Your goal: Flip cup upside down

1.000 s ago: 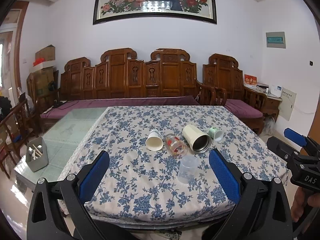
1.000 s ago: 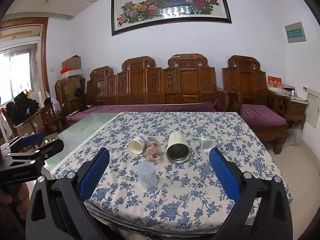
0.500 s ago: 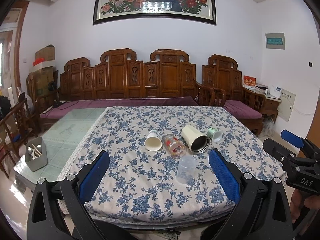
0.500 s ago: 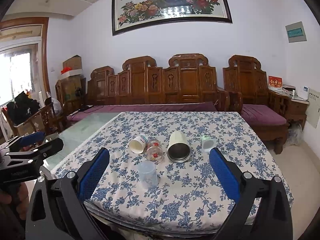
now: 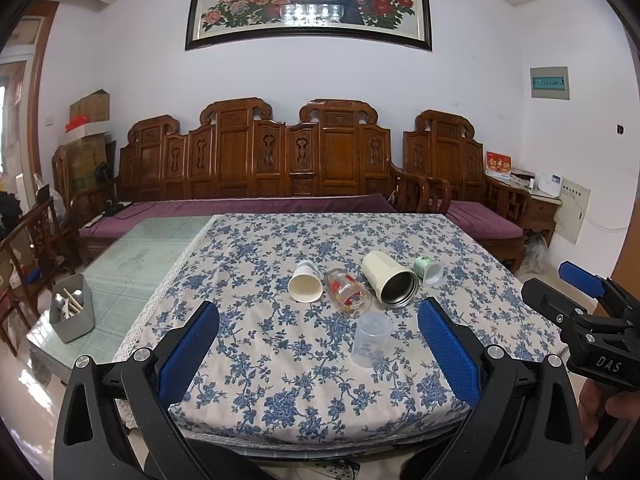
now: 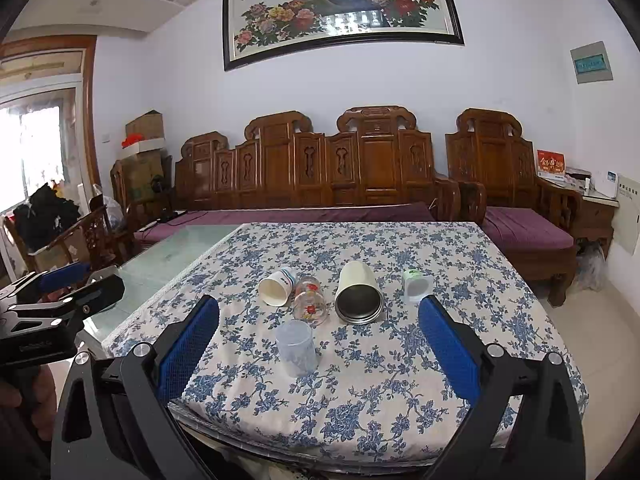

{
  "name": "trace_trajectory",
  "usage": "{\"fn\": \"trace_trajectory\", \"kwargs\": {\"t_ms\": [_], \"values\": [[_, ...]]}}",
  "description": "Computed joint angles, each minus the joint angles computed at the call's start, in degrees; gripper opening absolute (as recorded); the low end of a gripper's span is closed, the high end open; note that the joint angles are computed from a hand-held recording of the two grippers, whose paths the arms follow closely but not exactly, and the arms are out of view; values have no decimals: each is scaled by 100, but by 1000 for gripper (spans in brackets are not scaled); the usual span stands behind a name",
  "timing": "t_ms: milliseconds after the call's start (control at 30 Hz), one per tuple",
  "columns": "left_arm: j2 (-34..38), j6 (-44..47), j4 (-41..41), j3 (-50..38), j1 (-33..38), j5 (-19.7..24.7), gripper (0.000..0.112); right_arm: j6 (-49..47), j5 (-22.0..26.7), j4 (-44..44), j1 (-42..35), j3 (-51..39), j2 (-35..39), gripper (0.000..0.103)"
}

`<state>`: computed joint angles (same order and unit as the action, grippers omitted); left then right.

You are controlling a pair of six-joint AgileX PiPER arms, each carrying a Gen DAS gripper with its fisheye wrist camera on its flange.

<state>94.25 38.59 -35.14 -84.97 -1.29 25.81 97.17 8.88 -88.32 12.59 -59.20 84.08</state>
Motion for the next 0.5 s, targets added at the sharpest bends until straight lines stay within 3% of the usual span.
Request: {"fn": "trace_trajectory", "kwargs": {"t_ms": [500], "values": [[-80, 28, -74, 8, 19, 37, 95, 53, 4, -46, 1, 6, 4, 100]]}}
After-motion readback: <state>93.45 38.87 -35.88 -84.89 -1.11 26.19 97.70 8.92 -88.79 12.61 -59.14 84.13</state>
